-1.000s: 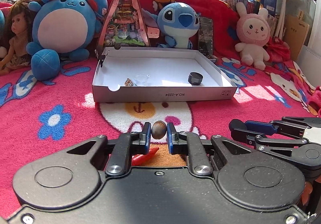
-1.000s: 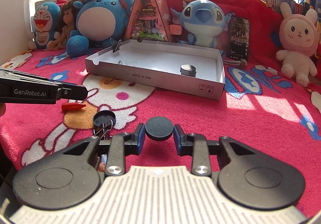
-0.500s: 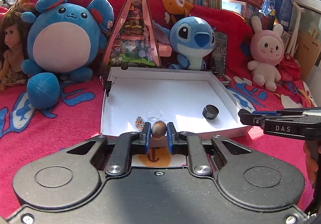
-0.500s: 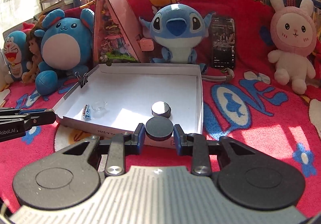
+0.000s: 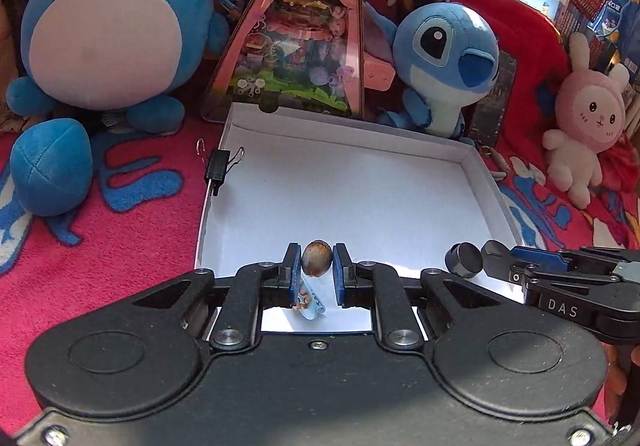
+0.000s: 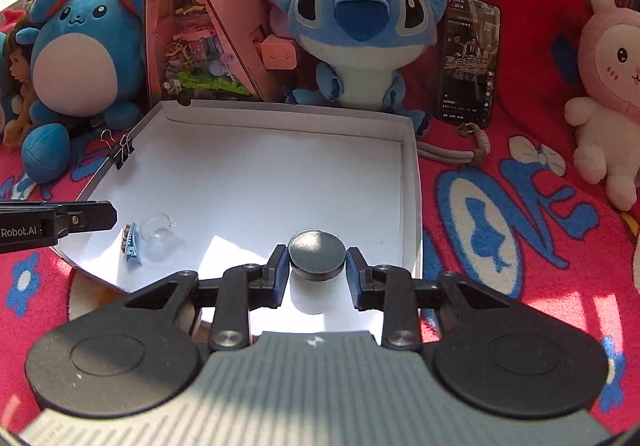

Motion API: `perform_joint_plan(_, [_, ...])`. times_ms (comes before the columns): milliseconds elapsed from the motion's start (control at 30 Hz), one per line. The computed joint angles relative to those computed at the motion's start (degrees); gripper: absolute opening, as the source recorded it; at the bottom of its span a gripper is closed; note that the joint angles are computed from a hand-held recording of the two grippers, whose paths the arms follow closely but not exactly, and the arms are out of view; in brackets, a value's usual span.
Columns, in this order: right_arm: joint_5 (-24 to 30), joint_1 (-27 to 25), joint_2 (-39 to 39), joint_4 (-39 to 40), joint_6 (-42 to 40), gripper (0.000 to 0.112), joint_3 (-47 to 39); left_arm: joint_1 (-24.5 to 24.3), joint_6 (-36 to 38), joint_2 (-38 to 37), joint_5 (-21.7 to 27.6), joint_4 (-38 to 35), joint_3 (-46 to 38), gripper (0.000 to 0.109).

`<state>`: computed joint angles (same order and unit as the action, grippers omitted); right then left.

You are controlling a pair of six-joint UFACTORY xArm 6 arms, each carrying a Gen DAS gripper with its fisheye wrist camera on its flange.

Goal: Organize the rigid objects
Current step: 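Carry the acorn and black disc with both tools into the white box, then open both tools to release the acorn and disc inside the box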

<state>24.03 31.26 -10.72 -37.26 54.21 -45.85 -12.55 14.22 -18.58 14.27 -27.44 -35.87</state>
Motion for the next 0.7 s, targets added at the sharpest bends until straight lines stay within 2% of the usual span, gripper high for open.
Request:
perform_joint_plan(267, [1.2, 0.2, 3.3, 1.5, -1.5, 0.036, -2.9, 0.1, -10.8, 5.9, -3.1, 13.1, -2.2, 0.016])
perform_joint_plan(700, [1.0, 0.0, 5.4, 2.0, -1.4, 0.036, -4.0, 0.4, -13.6, 7.8, -4.7, 16.8, -2.2, 0.016])
